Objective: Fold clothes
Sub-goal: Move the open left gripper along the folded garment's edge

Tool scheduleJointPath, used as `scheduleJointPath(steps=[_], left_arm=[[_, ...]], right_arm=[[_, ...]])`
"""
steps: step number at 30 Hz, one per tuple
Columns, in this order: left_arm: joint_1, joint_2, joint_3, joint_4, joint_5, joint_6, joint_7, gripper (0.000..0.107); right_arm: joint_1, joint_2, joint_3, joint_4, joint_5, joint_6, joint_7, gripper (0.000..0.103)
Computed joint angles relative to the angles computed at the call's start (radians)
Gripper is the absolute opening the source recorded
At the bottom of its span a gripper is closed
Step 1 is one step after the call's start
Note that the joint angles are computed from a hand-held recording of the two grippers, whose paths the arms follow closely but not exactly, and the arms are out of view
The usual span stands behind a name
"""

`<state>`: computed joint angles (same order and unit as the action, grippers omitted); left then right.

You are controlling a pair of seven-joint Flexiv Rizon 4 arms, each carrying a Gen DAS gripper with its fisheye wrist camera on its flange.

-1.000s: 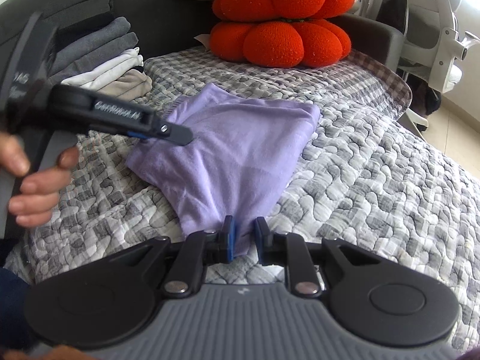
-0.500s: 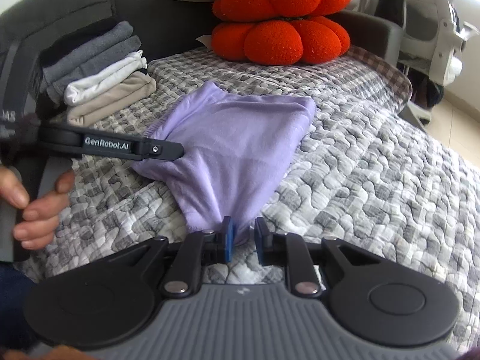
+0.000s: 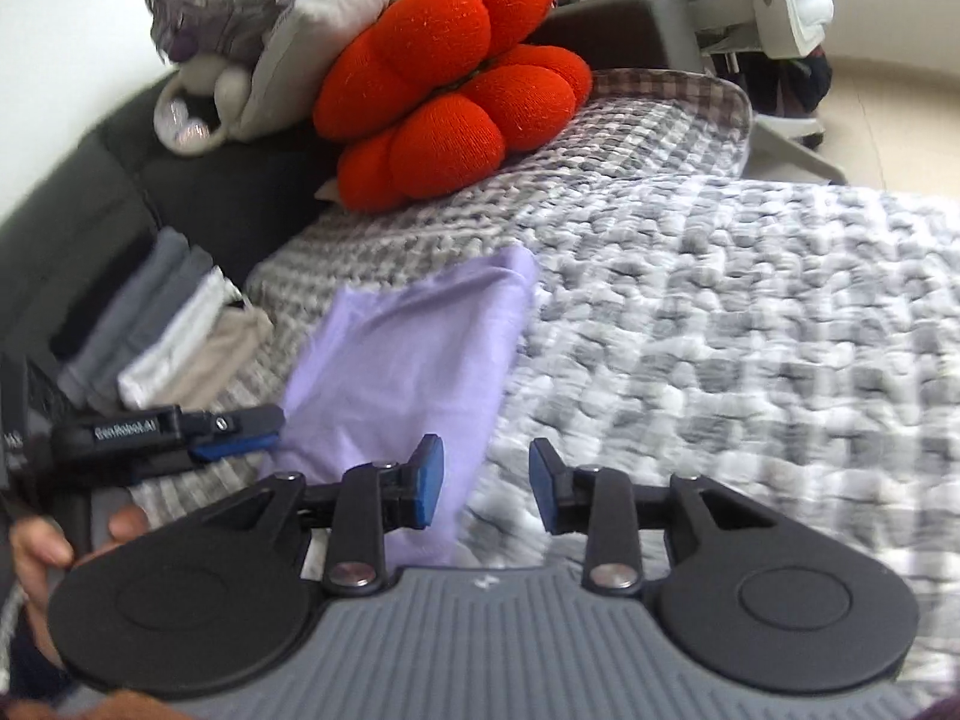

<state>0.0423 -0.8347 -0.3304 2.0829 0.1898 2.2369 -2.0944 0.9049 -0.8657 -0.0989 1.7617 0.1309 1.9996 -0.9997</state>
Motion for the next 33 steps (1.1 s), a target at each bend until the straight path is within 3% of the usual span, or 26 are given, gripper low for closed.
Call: scheduleJointPath(steps=[9, 11, 17, 21, 30, 33], left_arm=[[-0.015, 0.009, 0.027, 0.008, -0.044, -0.004, -0.014, 0.046], [0.014, -0.006, 0.004, 0.001, -0.016, 0.003, -0.026, 0.047], [-0.037, 0.000, 0.046, -0.006, -0.067, -0.007, -0.007, 0.048], [-0.055, -0.001, 0.061, -0.005, -0.093, -0.002, 0.000, 0.047], [-0.142, 0.004, 0.124, -0.008, -0.187, 0.012, 0.055, 0.044], [-0.148, 0.006, 0.125, -0.006, -0.198, 0.013, 0.062, 0.043]], right_arm=[[-0.049, -0.054, 0.042, -0.093, -0.039, -0.019, 0.049, 0.045], [-0.064, -0.067, 0.056, -0.105, -0.056, -0.004, 0.053, 0.046], [-0.090, -0.114, 0.087, -0.138, -0.081, 0.058, 0.049, 0.048], [-0.056, -0.118, 0.057, -0.152, -0.039, 0.050, 0.047, 0.031], [-0.112, -0.134, 0.121, -0.174, -0.052, 0.065, 0.100, 0.031], [-0.031, -0.123, 0.029, -0.165, -0.012, 0.038, 0.070, 0.029]])
